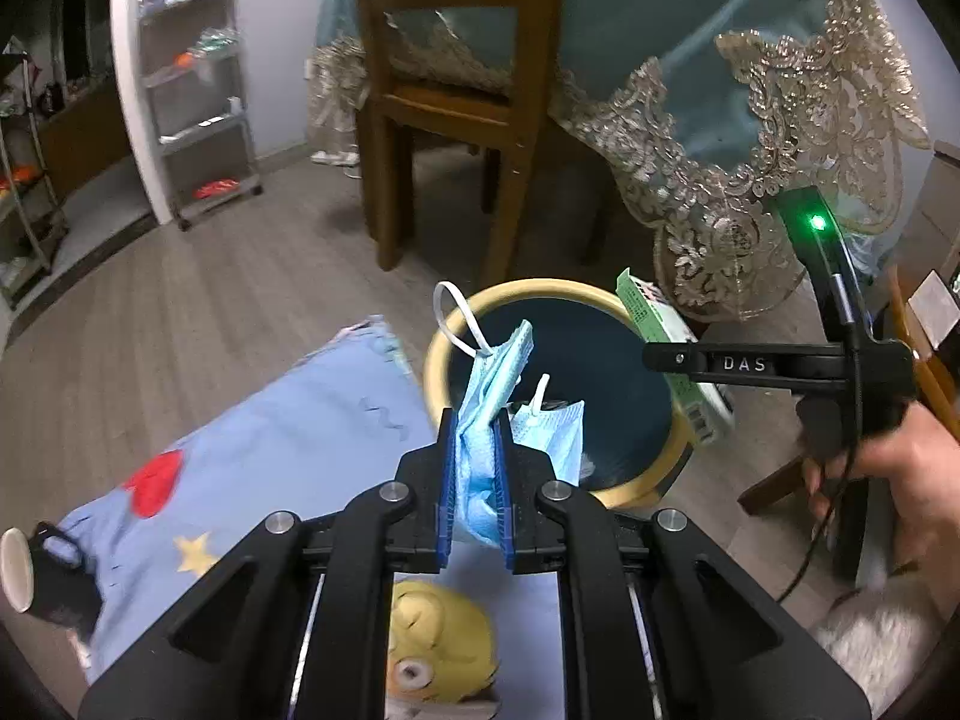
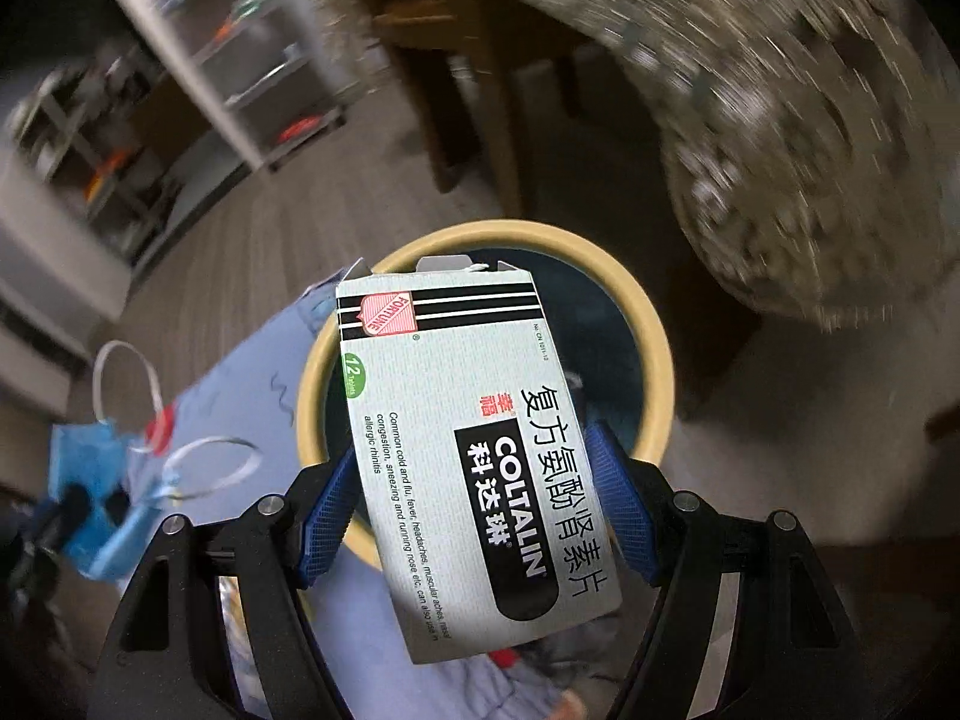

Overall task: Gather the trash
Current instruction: 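Carry the box and mask over the bin with both grippers, then open both grippers to drop the box and mask into the bin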

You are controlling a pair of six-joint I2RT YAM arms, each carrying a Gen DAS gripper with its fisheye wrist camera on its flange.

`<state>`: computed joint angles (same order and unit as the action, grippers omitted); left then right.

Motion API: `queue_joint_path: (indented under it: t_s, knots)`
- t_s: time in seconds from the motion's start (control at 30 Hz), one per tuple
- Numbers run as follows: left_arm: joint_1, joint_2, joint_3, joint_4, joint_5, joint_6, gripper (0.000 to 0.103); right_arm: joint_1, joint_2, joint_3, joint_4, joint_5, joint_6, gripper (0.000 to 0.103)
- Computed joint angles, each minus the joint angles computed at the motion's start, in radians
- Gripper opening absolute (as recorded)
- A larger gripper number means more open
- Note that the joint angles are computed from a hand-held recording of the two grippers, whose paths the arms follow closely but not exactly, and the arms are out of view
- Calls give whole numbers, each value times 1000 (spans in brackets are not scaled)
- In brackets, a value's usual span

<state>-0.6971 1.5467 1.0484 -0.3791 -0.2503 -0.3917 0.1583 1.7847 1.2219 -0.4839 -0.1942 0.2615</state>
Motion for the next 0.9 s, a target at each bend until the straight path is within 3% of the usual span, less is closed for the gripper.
queue_joint_path:
  t_s: [0.17,0.27,0.33,0.37,0.4,0.47,0.6,0.9]
  knots:
    - [-5,194,123,12,20,7,10,-29,3,-12,20,-61,52,74]
    - [-2,227,149,27,17,2,12,-43,-22,-41,66,-96,78,76]
    - [0,205,131,67,-6,-9,28,-62,-57,-72,117,-122,90,78]
    - [1,194,124,69,-34,-18,62,-64,-65,-78,129,-117,88,87]
    - [3,184,118,69,-52,-24,85,-64,-76,-84,140,-103,84,90]
    - [7,147,80,101,-68,-14,85,-70,-94,-97,158,-97,85,90]
    - [22,97,46,72,-77,-12,85,-69,-80,-78,133,-113,79,91]
    - [-10,-51,-61,-3,-141,-11,85,3,-74,-40,103,-39,29,92]
